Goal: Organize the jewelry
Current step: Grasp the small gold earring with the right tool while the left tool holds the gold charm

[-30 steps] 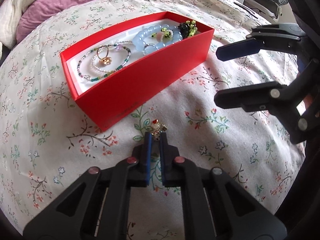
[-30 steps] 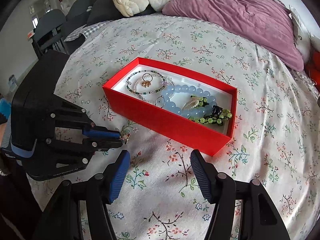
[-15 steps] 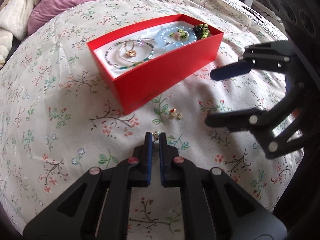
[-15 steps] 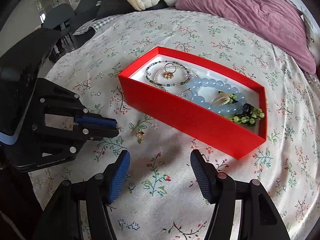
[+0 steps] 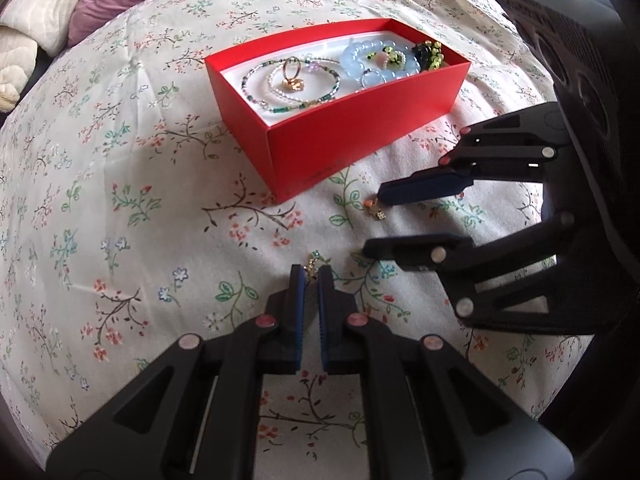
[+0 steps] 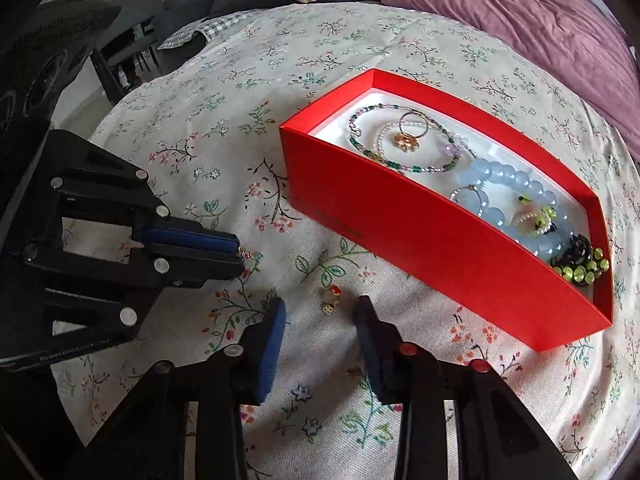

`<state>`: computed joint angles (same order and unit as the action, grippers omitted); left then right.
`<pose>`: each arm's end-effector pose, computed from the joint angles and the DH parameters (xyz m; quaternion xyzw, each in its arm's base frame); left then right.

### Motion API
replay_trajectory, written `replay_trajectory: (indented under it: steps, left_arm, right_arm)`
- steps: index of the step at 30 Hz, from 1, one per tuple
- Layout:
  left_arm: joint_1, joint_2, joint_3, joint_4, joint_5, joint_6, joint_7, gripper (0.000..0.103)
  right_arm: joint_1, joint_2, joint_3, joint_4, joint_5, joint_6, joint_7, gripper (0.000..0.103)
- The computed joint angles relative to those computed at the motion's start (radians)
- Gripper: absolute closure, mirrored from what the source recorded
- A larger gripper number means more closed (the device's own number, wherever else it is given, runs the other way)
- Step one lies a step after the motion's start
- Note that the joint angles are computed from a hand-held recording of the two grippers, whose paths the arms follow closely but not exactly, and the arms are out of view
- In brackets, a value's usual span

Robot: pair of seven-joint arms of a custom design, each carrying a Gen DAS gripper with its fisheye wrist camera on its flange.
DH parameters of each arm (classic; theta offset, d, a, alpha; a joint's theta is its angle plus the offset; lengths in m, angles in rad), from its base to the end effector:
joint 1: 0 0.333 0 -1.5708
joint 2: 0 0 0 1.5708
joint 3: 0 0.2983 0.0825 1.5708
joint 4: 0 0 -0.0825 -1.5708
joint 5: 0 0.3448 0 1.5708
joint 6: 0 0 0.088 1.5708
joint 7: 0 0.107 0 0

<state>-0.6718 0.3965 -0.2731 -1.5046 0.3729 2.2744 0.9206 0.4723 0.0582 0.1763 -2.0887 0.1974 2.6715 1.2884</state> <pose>0.4195 -0.5150 0.4836 -0.5223 0.8231 -0.1934 0.1109 0.4532 0.3343 0.4588 -0.8884 0.3730 -0.0879 0.2528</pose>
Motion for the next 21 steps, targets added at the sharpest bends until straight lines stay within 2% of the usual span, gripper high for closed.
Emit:
replay_trajectory:
  steps: [1, 7, 21]
  left_arm:
    - [0.001, -0.001, 0.000, -0.002, -0.002, 0.001, 0.001, 0.095]
    - [0.002, -0.005, 0.000, -0.006, -0.001, 0.001, -0.002, 0.095]
    - [0.004, -0.032, 0.004, -0.014, 0.019, -0.010, -0.037, 0.095]
  right_arm:
    - [0.000, 0.006, 0.000, 0.006, 0.000, 0.000, 0.006, 0.078]
    - [0.000, 0.025, 0.001, 0.025, -0.009, 0.000, 0.029, 0.092]
    - [0.003, -0.018, -0.001, 0.002, -0.050, -0.004, 0.074, 0.097]
